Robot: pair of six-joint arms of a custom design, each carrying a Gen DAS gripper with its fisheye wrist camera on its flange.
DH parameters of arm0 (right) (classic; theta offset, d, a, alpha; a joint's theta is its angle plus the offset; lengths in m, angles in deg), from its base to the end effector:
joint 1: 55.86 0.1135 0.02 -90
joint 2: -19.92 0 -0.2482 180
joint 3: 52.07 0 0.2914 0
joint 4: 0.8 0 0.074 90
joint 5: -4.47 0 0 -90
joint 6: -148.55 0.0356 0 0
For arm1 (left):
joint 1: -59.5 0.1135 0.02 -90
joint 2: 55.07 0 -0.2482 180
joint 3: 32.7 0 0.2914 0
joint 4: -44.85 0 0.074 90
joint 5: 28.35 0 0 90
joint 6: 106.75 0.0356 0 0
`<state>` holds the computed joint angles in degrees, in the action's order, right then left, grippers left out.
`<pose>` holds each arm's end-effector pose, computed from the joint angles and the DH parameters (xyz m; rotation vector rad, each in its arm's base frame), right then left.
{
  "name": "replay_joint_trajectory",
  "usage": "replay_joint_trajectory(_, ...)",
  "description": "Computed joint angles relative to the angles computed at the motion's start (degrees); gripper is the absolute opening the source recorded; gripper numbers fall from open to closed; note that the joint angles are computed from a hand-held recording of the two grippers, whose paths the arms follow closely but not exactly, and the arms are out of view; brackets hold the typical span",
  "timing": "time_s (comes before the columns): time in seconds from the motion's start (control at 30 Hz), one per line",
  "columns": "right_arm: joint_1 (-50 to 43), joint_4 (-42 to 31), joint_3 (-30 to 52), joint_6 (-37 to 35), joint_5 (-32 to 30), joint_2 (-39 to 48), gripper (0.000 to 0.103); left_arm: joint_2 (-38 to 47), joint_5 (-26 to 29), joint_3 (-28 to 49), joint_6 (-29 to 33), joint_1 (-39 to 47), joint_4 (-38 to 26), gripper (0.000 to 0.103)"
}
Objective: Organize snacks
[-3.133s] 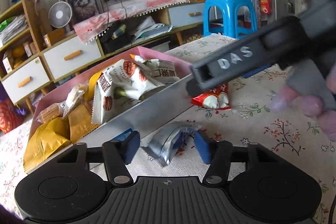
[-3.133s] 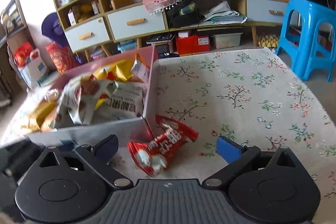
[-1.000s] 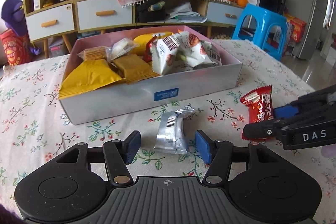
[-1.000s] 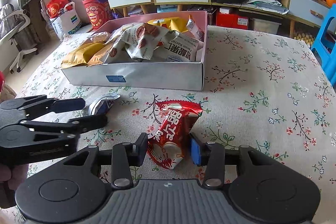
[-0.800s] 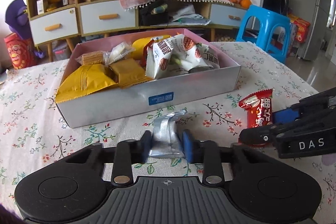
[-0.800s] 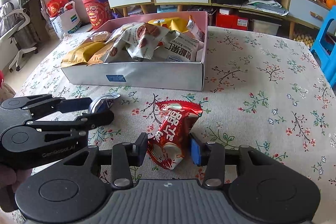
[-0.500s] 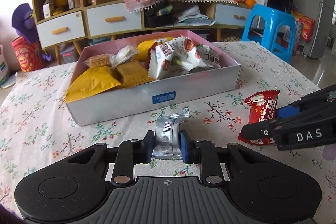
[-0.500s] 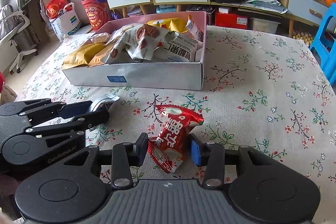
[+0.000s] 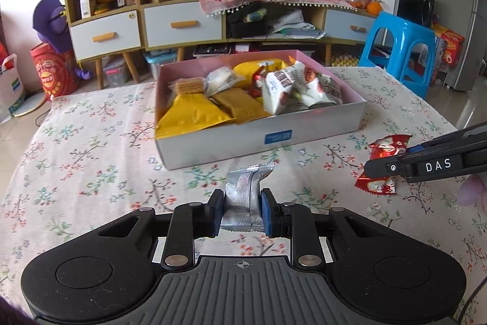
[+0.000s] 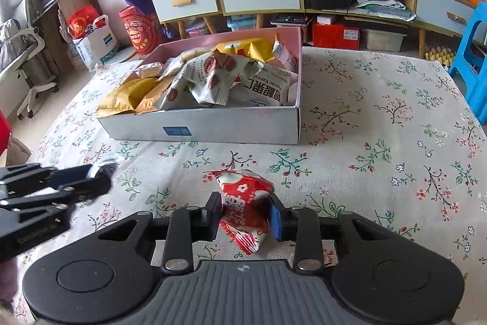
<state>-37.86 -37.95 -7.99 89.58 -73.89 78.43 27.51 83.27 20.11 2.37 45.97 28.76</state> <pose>0.2307 0.0674 0.1672 0.3642 2.4224 0.1269 0.3036 -0.0866 0.1381 0.8272 2.1831 -0.3979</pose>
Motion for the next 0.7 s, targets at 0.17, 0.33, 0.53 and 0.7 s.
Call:
replay_joint_trajectory(0.17,-0.45,0.39,0.48,1.18,-0.42,2.35,0.033,0.81,1.38,1.31,1.23,2.13,-1.82,0.023)
replay_joint_trajectory(0.33,1.26,1.90,1.78,0.75,1.47,5.54,0.012,2.77,4.73,2.39,1.20,5.35,-1.72,0.023)
replay_joint_trajectory(0.53,1.47,1.47,2.97,1.34,1.04,5.95,0.008,5.58,6.97,5.56,-1.50,7.80,-0.61,0.023)
replay_joint_trajectory(0.7,0.83,1.40,3.19,2.23,0.80,5.13,0.006,6.60,8.38,6.88,-3.96,8.44,0.12,0.023)
